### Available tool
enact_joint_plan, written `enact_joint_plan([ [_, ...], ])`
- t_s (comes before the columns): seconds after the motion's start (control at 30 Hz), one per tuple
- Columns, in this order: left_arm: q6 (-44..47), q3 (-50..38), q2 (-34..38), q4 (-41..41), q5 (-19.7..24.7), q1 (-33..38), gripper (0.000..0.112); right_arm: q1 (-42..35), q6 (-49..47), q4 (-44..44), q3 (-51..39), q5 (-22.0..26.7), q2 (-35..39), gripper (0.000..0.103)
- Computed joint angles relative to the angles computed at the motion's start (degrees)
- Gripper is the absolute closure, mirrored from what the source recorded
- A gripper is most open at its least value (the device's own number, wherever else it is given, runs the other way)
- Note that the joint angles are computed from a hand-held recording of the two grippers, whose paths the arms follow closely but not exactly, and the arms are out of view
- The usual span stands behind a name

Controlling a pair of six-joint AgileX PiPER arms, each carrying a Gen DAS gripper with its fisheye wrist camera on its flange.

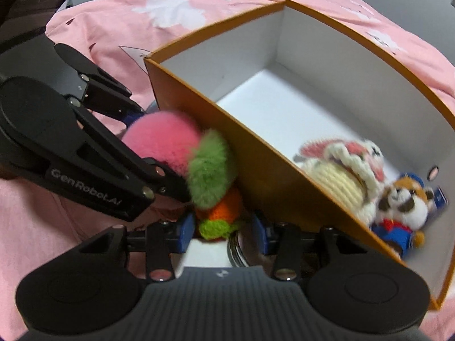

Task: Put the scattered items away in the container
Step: 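Grasp the pink pompom ball with left tool while right tool grasps the orange crochet ball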

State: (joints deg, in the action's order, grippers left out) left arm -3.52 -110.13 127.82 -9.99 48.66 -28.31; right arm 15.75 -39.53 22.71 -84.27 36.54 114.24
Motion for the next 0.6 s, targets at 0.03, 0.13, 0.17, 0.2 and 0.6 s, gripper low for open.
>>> enact_joint_plan([
  [0.03, 0.1, 0.2, -0.3, -0.3, 0.2, 0.3, 0.059, -0.1, -0.7, 1.0, -0.8, 0.6, 0.6, 0.062],
  [0.13, -0.1, 0.8, -1.1, -0.2, 0.8, 0.7, 0.060, 0.1, -0.8, 1.7, -1.9, 0.8, 1.9, 0.064],
  [0.17, -0.2, 1.2, -1.3, -0.1, 0.8, 0.8, 0.060, 0.2, -0.5, 1.4, -2.0, 0.6, 2.2, 0.064],
  [0.2, -0.4, 1.5, -1.4, 0.0, 0.7, 0.9, 0.059, 0.3, -0.1, 1.3, -2.0, 0.3, 2.4, 0.064],
  [0.6, 0.0, 3.3, -2.4, -2.0, -0.4, 1.8, 0.061, 1.4, 7.9, -0.9, -1.0, -2.8, 2.8, 0.062],
])
